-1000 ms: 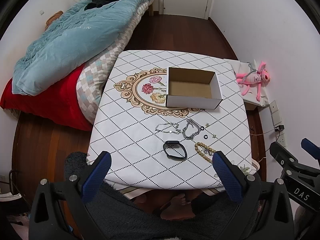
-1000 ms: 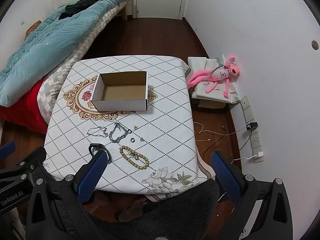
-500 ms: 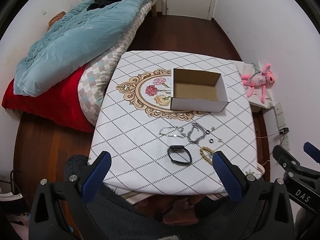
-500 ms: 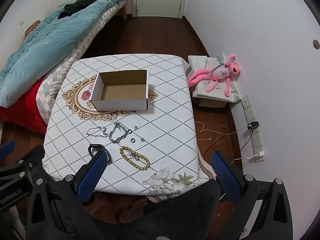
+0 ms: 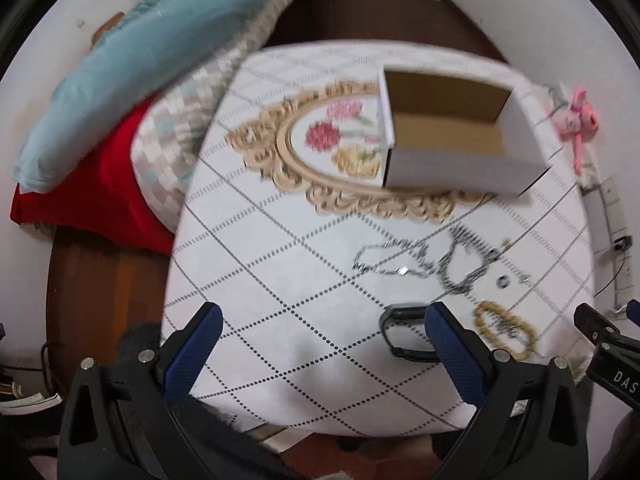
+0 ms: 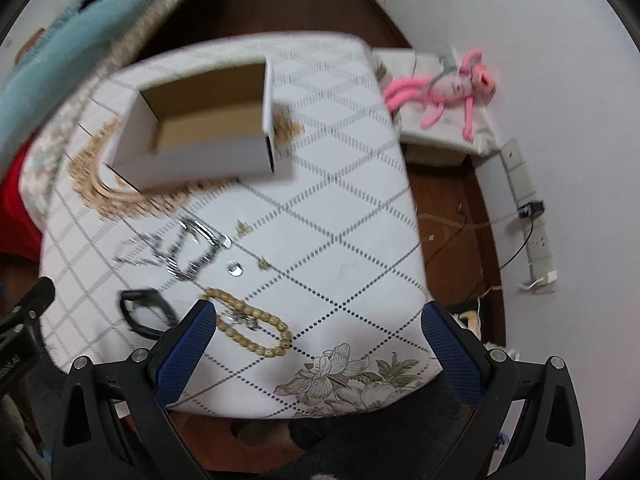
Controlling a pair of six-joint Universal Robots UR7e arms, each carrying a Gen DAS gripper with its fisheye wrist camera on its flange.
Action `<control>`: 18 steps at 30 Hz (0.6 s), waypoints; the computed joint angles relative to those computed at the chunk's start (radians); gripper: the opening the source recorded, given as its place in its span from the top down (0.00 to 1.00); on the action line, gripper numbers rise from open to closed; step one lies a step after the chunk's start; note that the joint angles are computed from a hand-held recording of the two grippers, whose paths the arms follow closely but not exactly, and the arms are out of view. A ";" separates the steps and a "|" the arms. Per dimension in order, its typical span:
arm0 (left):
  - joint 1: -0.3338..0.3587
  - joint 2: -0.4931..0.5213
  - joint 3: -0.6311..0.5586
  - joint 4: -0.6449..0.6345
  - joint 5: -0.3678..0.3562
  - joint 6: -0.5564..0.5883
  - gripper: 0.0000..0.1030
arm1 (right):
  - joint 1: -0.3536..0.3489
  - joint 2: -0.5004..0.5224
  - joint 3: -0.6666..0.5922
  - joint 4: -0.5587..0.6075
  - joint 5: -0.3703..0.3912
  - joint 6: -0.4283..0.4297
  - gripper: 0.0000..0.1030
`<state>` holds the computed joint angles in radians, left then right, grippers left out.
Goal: Organize jewelry
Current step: 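Grasp the black watch band with the left tool while the right tool grasps the wooden bead bracelet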
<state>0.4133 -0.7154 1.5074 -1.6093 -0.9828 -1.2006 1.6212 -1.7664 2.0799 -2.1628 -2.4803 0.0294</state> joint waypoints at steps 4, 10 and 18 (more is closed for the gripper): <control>0.032 0.009 0.040 -0.068 -0.062 0.025 0.00 | -0.082 0.025 0.030 -0.017 0.031 -0.013 0.08; 0.051 0.015 0.092 -0.174 -0.117 0.054 0.05 | -0.149 0.036 0.084 -0.063 0.054 -0.042 0.15; 0.059 0.028 0.116 -0.254 -0.144 0.093 0.16 | -0.199 0.036 0.130 -0.106 0.077 -0.069 0.33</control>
<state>0.4722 -0.6874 1.6233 -1.8633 -1.1264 -1.1078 1.4224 -1.7302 2.2098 -2.2690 -2.4029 -0.0394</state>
